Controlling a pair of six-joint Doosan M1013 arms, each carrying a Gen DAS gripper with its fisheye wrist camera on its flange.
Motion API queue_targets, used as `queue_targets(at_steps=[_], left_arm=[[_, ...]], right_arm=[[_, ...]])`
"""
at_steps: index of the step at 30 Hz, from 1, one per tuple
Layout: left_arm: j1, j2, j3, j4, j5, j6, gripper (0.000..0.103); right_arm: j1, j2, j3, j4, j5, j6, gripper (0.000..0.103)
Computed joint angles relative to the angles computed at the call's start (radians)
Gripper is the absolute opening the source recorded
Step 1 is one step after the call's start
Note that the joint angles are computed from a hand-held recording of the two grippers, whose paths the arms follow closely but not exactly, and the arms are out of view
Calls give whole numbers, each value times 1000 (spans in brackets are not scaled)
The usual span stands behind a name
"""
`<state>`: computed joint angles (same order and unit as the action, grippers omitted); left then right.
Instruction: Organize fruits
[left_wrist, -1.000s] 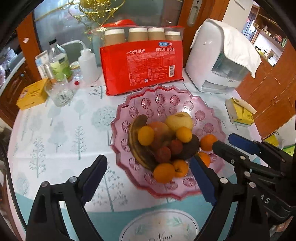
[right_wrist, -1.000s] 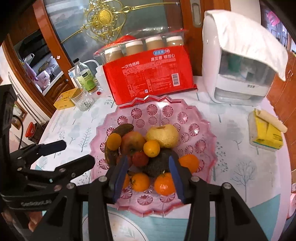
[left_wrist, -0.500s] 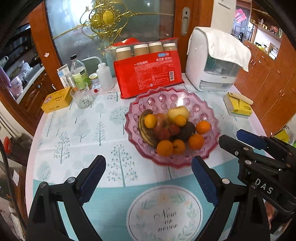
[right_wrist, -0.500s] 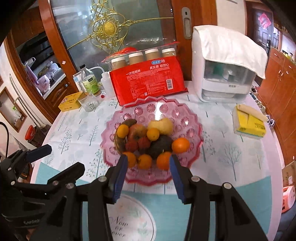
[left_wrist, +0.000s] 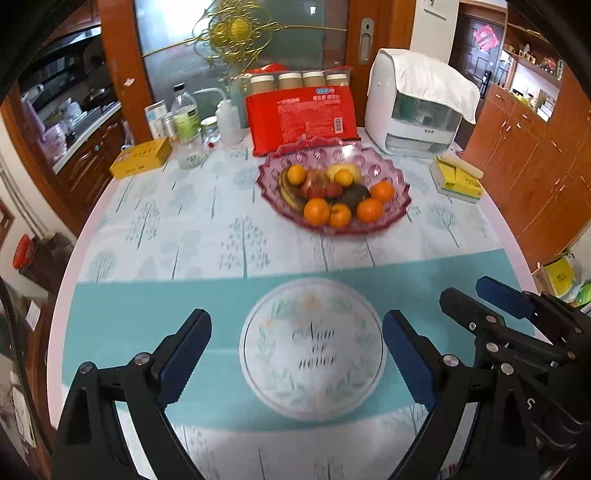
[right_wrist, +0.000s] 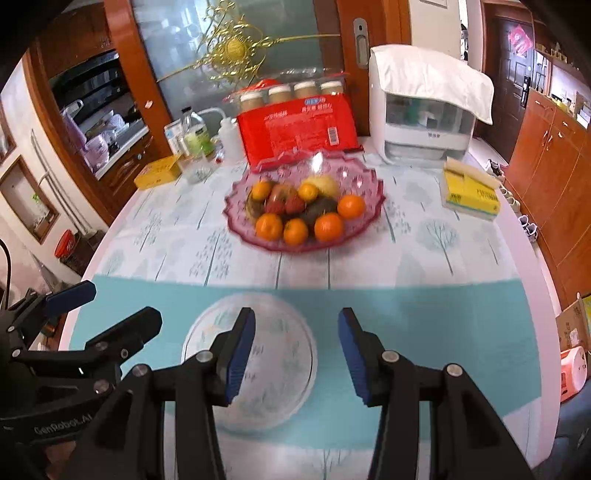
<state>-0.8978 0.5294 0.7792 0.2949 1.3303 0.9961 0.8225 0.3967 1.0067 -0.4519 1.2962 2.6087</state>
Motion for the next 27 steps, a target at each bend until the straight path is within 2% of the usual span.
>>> queue_targets(at_steps=[6, 8, 15, 27], left_arm=[[-28, -60, 94, 48, -16, -85, 93], [-32, -68, 105, 52, -13, -98, 93], [-45, -87, 129, 68, -3, -128, 93], [-50, -102, 151, 73, 2, -131, 93]], right_arm=[[41, -18, 24, -2, 38, 41, 53], [50, -25, 34, -5, 38, 57, 54], [86, -14, 13, -65, 119, 74, 54], [96, -21, 21, -65, 116, 101, 54]])
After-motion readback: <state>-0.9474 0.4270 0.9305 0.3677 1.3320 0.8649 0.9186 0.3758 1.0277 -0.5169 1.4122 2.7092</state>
